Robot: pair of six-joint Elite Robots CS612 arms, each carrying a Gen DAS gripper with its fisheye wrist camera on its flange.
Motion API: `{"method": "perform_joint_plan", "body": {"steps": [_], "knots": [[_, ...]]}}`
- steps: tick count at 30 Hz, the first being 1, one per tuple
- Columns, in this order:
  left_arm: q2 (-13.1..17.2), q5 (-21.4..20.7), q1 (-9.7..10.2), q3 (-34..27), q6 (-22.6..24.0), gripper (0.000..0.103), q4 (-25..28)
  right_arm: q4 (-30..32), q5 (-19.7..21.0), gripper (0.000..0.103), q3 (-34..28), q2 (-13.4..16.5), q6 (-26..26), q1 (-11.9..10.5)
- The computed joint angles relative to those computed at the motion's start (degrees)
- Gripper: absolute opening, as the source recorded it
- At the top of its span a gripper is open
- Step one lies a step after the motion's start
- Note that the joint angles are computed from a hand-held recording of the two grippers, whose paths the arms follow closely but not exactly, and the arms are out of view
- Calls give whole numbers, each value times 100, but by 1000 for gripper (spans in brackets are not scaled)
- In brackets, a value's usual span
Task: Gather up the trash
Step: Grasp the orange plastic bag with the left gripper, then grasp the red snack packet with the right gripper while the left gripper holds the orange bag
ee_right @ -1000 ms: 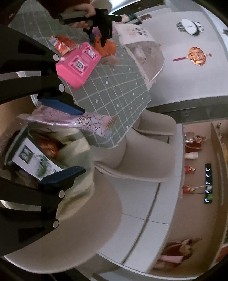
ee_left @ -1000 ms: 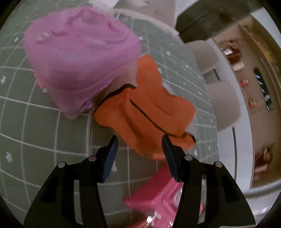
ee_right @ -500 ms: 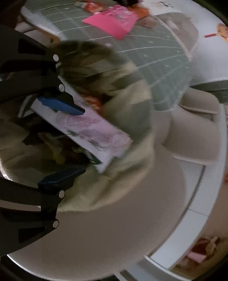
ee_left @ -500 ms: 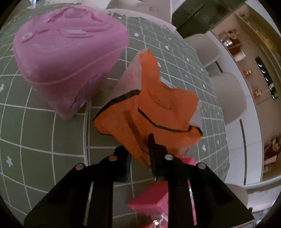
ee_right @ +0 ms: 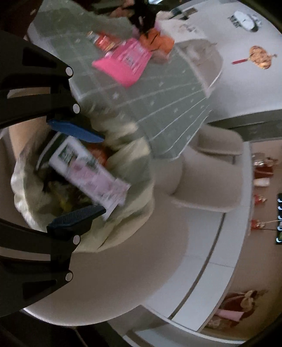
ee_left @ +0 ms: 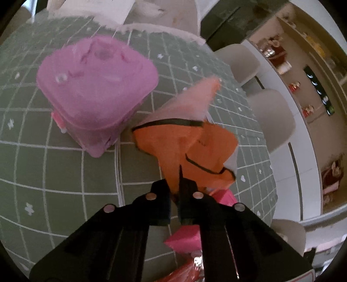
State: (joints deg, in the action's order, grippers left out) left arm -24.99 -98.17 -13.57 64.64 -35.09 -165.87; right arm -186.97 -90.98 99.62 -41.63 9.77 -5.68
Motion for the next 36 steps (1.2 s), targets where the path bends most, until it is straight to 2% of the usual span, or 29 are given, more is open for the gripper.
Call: {"method": "perform_joint_plan", "body": {"steps": [5, 9, 12, 17, 21, 24, 33, 36], "knots": [[-368, 12, 11, 620, 476, 2, -393, -79, 721, 57, -224, 110, 42, 137], [-716, -77, 126, 1241, 743, 2, -660, 54, 1379, 57, -602, 342, -19, 350], [-892, -137, 216, 1534, 928, 2, -715, 240, 1637, 57, -929, 540, 38, 560], [-1080, -530, 503, 1861, 977, 2, -603, 675, 2006, 57, -1498, 880, 209, 870], [-1211, -251, 623, 2095, 1164, 2, -673, 1059, 2023, 57, -1880, 1106, 396, 1047], [-1262, -118, 702, 2231, 1115, 2, -713, 1345, 2029, 57, -2144, 1254, 578, 1125], [-1316, -70, 862, 2373, 1501, 2, -800, 1485, 1381, 57, -2786, 1589, 802, 1394], [-1308, -175, 907, 2355, 1586, 2, -786, 1555, 1039, 55, -2891, 1628, 631, 1474]]}}
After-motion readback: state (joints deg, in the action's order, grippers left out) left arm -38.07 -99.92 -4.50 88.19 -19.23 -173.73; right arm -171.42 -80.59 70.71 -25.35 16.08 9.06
